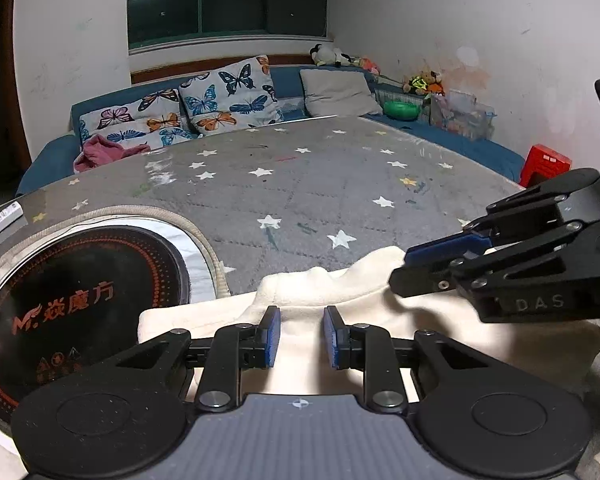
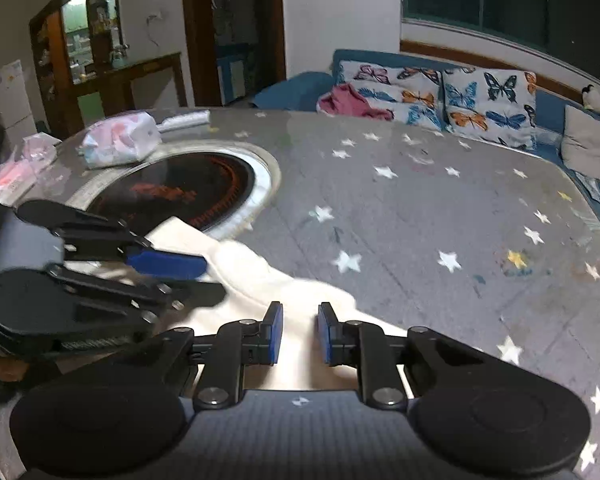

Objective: Fold clothes

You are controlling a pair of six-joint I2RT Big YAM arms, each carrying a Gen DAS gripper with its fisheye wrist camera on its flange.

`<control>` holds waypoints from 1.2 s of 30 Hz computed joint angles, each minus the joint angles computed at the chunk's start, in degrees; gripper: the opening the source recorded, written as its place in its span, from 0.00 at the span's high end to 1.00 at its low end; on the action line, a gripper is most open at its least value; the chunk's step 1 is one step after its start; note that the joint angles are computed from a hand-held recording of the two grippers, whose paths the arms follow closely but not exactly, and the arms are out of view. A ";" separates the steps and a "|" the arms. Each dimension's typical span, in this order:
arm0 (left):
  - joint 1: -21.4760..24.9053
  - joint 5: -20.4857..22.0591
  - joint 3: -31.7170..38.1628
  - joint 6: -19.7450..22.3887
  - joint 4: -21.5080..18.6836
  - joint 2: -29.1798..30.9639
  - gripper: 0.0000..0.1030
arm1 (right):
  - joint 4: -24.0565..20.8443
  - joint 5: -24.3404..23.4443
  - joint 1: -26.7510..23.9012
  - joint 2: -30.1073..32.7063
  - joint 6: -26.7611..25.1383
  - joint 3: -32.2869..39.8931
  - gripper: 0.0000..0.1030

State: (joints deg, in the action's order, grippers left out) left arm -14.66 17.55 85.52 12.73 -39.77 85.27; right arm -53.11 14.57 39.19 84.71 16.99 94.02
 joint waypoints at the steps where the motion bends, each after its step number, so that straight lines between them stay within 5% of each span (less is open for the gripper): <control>1: 0.04 0.12 -0.01 -0.23 0.01 -0.04 0.74 | 0.14 -0.01 0.06 0.27 0.04 0.26 0.83; 19: 4.70 -1.27 -8.81 -2.91 2.40 -8.81 0.71 | 0.14 2.84 0.63 2.44 -0.66 2.36 0.82; 28: 6.24 -0.23 -7.02 -6.59 2.24 -7.63 0.70 | 1.15 2.69 1.44 4.92 -0.60 3.49 0.64; 36: 5.51 -7.45 -2.31 -6.21 0.21 -2.64 0.71 | 1.64 4.32 1.50 4.93 -0.41 2.99 0.50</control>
